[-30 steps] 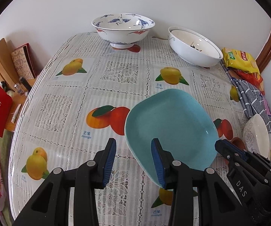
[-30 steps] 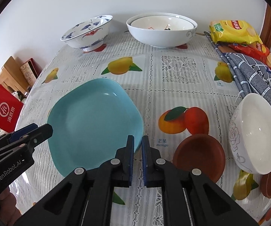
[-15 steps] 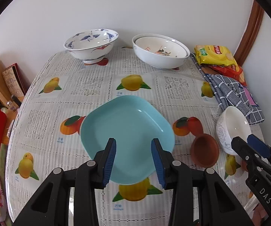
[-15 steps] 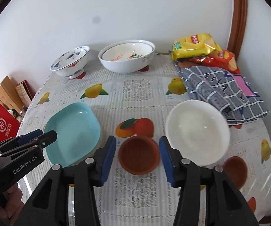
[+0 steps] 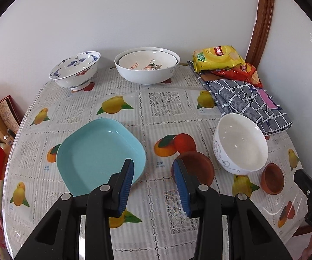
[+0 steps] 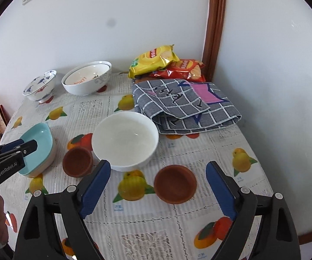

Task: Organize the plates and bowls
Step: 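Withdraw both grippers from the plates and move toward the brown clay dishes, then close the left gripper on one brown clay dish while the right gripper grasps another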

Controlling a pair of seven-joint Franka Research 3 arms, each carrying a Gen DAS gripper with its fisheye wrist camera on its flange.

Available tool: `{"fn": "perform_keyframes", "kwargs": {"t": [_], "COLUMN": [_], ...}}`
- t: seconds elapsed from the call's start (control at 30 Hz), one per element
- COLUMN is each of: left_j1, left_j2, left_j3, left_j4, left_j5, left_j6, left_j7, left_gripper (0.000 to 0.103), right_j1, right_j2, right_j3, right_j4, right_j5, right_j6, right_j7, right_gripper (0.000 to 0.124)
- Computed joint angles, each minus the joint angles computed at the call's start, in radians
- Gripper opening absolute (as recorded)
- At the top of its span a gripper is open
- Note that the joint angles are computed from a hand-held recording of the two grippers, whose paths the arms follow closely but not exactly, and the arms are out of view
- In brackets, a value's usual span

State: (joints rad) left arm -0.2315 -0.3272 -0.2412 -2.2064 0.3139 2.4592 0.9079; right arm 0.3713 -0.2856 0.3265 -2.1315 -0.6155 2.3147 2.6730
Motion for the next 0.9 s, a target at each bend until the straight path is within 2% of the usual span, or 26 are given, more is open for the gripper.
{"fn": "perform_keyframes", "kwargs": {"t": [0.13,0.37,0.47,0.63,0.9], "left_j1": [-0.006,-0.015,-0.025,-0.031,-0.035], "left_j2": [0.013,0.057,0.086,0.132,0.200], "left_j3": [-0.010,-0.022,-0.014,-0.013,-0.017], "left_j4": [0.000,0.016,0.028,0.050,0.099], "left_j5": [-0.003,0.011,-0.015,-0.031,-0.004], "left_j6": [-0.003,-0.036,-0.042,-0.048,-0.084], "left_j7": [-0.021,-0.063,-0.055,-0.068,-0.093], "left_gripper": [0.037,0.037,0.037,0.037,0.037], "right_j1": [-0.004,-0.057,-0.065,-0.089,-0.100], "right_j2": [-0.050,-0.098,-0.092,-0.071,-0.041], "right_j3": [-0.028,-0.021,-0.038,-0.029,-0.063], "right_j4": [-0.077,-0.176,-0.195,-0.203,-0.238], "right_j5": [0.060,0.108,0.166,0.162,0.217], "right_j6": [0.039,0.115,0.135,0.122,0.203], "right_j7": [-0.031,0.010,-0.034,-0.057,-0.072], "right_gripper": [0.089,0.089,0.086,0.083,0.074]}}
